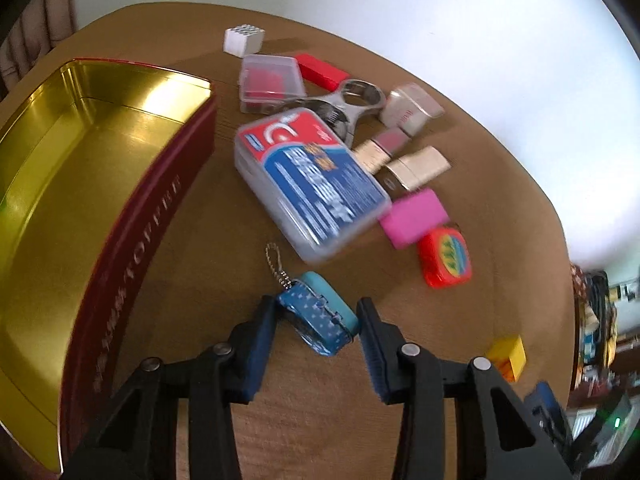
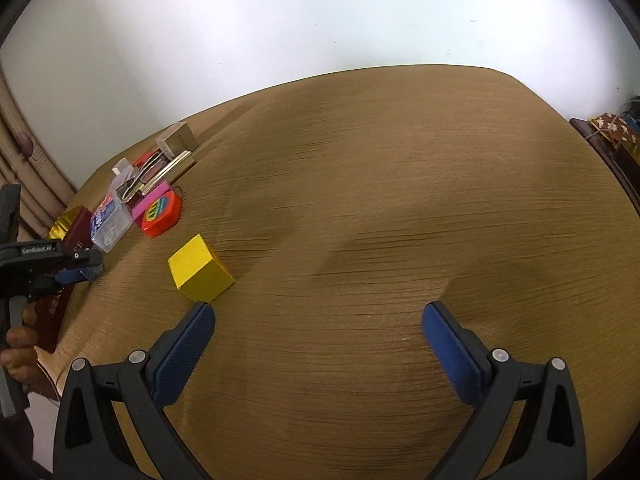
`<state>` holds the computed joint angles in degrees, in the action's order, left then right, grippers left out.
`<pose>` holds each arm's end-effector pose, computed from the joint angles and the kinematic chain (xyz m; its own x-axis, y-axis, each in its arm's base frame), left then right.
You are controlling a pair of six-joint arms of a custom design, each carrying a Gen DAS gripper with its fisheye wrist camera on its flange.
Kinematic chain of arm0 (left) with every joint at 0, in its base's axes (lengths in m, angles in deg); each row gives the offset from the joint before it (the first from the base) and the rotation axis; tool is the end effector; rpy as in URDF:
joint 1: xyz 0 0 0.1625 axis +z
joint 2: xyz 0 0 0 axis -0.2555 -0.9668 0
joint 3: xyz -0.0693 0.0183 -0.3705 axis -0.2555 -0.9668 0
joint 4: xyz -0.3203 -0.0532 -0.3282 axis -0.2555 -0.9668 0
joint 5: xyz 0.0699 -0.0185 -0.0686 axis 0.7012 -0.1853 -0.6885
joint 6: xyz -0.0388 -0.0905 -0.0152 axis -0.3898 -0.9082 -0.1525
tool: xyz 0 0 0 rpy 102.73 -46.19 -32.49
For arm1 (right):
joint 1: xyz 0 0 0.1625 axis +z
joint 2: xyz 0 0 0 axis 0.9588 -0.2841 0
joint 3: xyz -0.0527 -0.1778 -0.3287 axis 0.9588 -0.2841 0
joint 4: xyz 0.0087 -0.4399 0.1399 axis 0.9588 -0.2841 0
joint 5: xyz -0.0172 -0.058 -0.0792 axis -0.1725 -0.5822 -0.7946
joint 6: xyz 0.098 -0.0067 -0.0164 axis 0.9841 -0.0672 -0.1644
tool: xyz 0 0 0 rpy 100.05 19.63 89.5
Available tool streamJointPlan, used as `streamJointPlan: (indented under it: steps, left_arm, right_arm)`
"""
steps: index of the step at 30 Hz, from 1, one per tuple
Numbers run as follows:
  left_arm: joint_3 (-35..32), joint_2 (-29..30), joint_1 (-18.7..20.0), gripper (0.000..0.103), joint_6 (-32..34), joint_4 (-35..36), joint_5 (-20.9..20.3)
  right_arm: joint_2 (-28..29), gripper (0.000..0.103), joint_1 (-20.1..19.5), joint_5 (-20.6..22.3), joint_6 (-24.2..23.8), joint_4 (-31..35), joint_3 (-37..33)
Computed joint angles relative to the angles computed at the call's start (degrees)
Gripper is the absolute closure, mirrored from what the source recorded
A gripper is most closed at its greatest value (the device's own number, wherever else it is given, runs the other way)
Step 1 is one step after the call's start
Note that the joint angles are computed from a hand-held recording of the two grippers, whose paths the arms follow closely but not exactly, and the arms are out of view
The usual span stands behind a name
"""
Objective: Organize rigid objects
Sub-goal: 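Grasp the yellow cube with the right gripper while the left grasps the blue pouch, then place the blue pouch and yellow cube into the tin with both grippers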
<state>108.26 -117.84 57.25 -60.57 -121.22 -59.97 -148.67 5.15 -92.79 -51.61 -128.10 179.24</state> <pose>-0.4055 -0.6421 0.0411 -0.8616 -0.2785 -0.4244 -0.0162 0.8507 -0.5253 -0.0149 -0.5906 0.4504 -0.8042 -0.0679 0.5905 -0.3963 0.8016 -0.4476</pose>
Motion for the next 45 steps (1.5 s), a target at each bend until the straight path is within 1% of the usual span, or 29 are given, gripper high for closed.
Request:
streamJointPlan:
  steps: [3,5,7,11,14,16,18,20,21,22,23,24,25,26,27,28,30,31,33,36,37,38,40,41,43,45]
  left_arm:
    - [2.7,-0.5,-1.6,0.061,1.8,-2.1,0.7]
    - [3.2,-0.7,-2.7,0.061,2.2,-2.0,0.5]
    - [4.8,-1.5,-3.4,0.061,2.4,-3.2,-0.2]
    - [6.2,-2.5,-4.8,0.061,1.9,-3.1,-0.9]
    - [7.7,-3.9,-5.7,0.061,1.9,-4.1,-0.8]
    - [8.3,-4.7,-6.5,0.061,1.7,-4.1,0.0]
    - [8.9,-5.6,-6.8,0.061,1.9,-4.1,0.0]
    - [9.4,-6.5,-7.2,0.061,1.5,-3.6,0.3]
    - [9.7,-7.1,-7.4,0.061,1.5,-3.3,0.5]
    - [9.8,-7.5,-7.6,0.061,1.5,-2.8,0.8]
    - [10.2,-8.3,-7.9,0.061,1.1,-1.9,1.5]
    - [10.5,-9.0,-8.1,0.061,0.8,-1.3,2.1]
    - [10.9,-9.8,-8.3,0.061,0.6,-0.9,2.4]
    - [11.3,-10.8,-8.3,0.061,0.1,-0.3,2.8]
    - [11.9,-12.1,-8.3,0.061,-0.7,0.6,3.3]
    - [12.4,-13.3,-8.3,0.061,-1.7,1.6,3.9]
    - [13.4,-16.0,-7.9,0.061,-3.7,4.3,5.2]
    - [13.5,-17.3,-7.7,0.061,-5.4,6.9,6.6]
    - [13.4,-18.9,-7.0,0.061,-6.0,10.7,8.6]
    - [11.8,-19.9,-4.9,0.061,-5.3,17.3,11.7]
    - [11.3,-20.1,-3.9,0.061,-3.9,18.1,12.6]
    - [10.4,-19.7,-2.9,0.061,-3.0,19.2,13.3]
    - [8.2,-18.5,-1.0,0.061,-3.1,22.5,14.8]
    - [7.3,-17.9,0.3,0.061,-0.1,21.6,14.4]
    - [5.7,-16.7,2.2,0.061,0.7,22.4,14.7]
    - [4.3,-15.3,4.4,0.061,5.2,19.9,13.4]
  right_arm:
    - [0.1,0.000,0.4,0.6,-1.2,1.9,-0.4]
    - [0.7,0.000,1.3,-0.5,-3.0,3.4,-0.8]
    - [1.4,0.000,2.3,-1.9,-6.1,3.9,-1.1]
    - [3.3,0.000,4.0,-3.3,-11.8,5.7,-2.5]
    - [4.5,0.000,4.9,-3.3,-13.6,7.1,-3.8]
    - [5.2,0.000,5.2,-3.2,-14.3,7.9,-4.6]
    - [6.5,0.000,5.7,-4.6,-15.4,7.3,-5.4]
    - [7.6,0.003,5.7,-4.8,-15.8,8.6,-6.5]
    - [7.9,0.012,5.7,-5.1,-16.0,8.8,-6.8]
    - [8.7,0.028,5.9,-6.3,-16.0,9.1,-7.2]
    - [9.2,0.039,5.9,-6.9,-15.8,10.2,-7.8]
    - [9.4,0.064,5.8,-7.3,-15.4,11.3,-8.1]
    - [9.6,0.074,5.9,-7.9,-15.1,11.6,-8.1]
    - [9.3,0.074,6.0,-8.5,-16.2,9.5,-7.2]
    - [9.1,0.074,6.1,-8.2,-16.5,9.7,-7.0]
    - [8.8,0.075,5.9,-7.2,-15.9,11.5,-7.3]
    - [8.0,0.075,6.0,-6.4,-16.4,10.1,-6.2]
    - [7.5,0.075,6.0,-5.7,-16.4,9.9,-5.8]
    - [6.5,0.075,6.0,-3.8,-15.6,10.7,-5.3]
    - [5.3,0.075,6.4,-0.9,-14.0,12.6,-5.0]
    - [5.1,0.075,6.7,0.1,-13.4,13.1,-5.0]
    - [5.0,0.075,7.1,0.8,-13.1,13.7,-5.1]
    - [5.0,0.075,7.9,2.5,-12.0,14.9,-5.4]
    - [5.0,0.075,8.3,3.3,-11.4,15.5,-5.7]
    - [5.8,0.075,9.5,4.6,-10.4,16.8,-6.4]
    - [6.5,0.075,10.7,5.7,-9.5,17.4,-7.0]
